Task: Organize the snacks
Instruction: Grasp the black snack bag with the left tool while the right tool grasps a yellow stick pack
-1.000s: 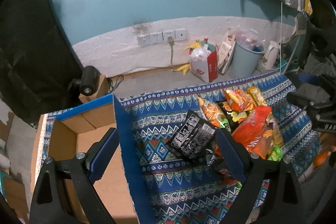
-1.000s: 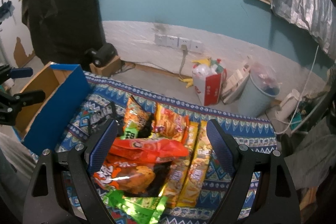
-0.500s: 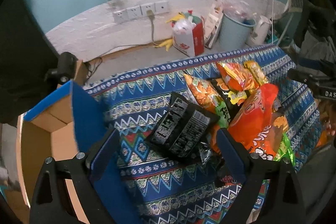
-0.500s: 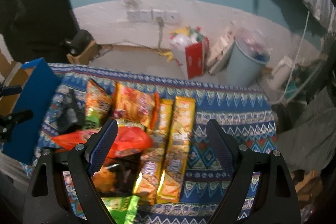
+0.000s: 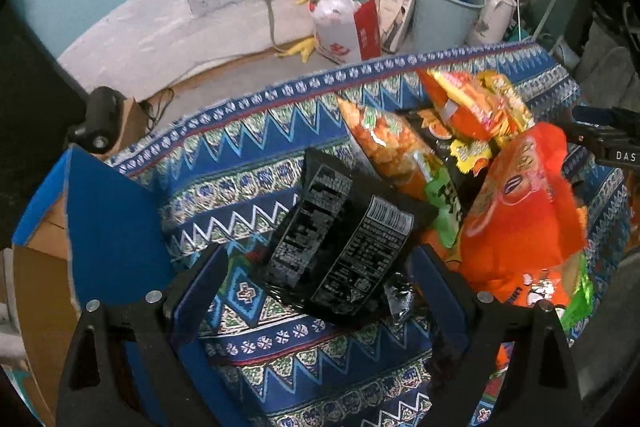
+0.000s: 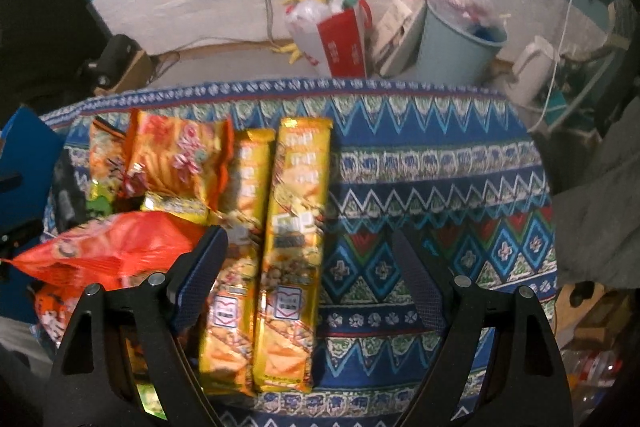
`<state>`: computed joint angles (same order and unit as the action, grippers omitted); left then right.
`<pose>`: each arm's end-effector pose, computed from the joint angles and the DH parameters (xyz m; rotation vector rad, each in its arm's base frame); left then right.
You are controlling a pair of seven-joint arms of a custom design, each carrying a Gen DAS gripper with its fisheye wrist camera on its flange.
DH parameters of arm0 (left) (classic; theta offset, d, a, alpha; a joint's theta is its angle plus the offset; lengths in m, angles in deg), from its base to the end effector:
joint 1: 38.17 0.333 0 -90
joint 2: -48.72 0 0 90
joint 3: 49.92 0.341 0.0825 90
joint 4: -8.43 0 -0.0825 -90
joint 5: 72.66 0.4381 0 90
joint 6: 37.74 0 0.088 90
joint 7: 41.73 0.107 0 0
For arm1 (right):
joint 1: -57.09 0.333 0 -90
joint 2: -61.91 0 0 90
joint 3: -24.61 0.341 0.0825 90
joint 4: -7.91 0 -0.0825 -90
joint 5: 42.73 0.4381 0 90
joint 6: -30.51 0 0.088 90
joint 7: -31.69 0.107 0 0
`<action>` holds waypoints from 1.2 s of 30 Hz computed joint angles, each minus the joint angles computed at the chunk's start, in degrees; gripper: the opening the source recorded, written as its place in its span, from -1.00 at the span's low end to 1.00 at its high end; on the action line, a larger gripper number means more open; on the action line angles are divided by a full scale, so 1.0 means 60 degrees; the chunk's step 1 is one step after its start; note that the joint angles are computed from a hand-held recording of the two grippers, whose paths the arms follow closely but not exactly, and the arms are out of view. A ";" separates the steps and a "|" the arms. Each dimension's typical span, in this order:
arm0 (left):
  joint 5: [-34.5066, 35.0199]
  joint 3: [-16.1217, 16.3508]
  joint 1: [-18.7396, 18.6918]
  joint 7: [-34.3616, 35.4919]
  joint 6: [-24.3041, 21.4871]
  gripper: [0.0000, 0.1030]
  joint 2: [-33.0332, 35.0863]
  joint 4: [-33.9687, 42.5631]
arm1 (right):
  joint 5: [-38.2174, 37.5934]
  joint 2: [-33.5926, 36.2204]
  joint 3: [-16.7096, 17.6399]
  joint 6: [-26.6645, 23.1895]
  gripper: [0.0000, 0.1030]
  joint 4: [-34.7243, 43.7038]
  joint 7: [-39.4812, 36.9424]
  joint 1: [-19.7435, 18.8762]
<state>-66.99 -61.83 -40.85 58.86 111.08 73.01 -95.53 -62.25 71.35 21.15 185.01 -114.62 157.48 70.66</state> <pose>0.7098 -0.1726 0.3402 -1.4889 2.4561 -0.4071 0.6272 0.1239 0.3578 -1.8228 2.1539 -0.4932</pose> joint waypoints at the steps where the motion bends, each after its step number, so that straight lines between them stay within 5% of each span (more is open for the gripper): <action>1: 0.0018 0.0009 -0.0014 -0.0003 -0.0093 0.83 0.0083 0.0082 | 0.0046 0.0067 -0.0001 -0.0041 0.64 0.0018 -0.0034 -0.0018; 10: 0.0240 0.0135 -0.0131 -0.0165 -0.0680 0.84 0.0745 0.0743 | 0.1216 0.0666 0.0096 -0.0380 0.54 0.0313 -0.1087 -0.0074; 25: -0.0014 -0.0019 0.0036 -0.0497 -0.0974 0.82 0.1713 0.1734 | 0.1029 0.1006 -0.0218 -0.0973 0.17 0.0499 -0.1109 0.0044; 29: -0.0595 -0.0352 0.0381 0.0045 -0.0982 0.50 0.1805 0.1744 | 0.0501 0.1126 -0.0377 -0.0907 -0.03 0.0617 -0.0808 0.0200; 31: -0.0667 -0.0379 0.0402 0.0236 -0.0834 0.25 0.1756 0.1630 | 0.0445 0.1105 -0.0353 -0.0753 -0.40 0.0572 -0.0868 0.0188; 36: -0.0598 -0.0269 0.0269 0.0258 -0.0651 0.17 0.1513 0.1288 | 0.0649 0.1006 -0.0288 -0.0616 -0.43 0.0435 -0.0900 0.0129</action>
<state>-70.58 -63.44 -39.24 60.41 107.17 82.09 -87.81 -58.36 77.39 19.42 181.32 -112.01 152.08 71.43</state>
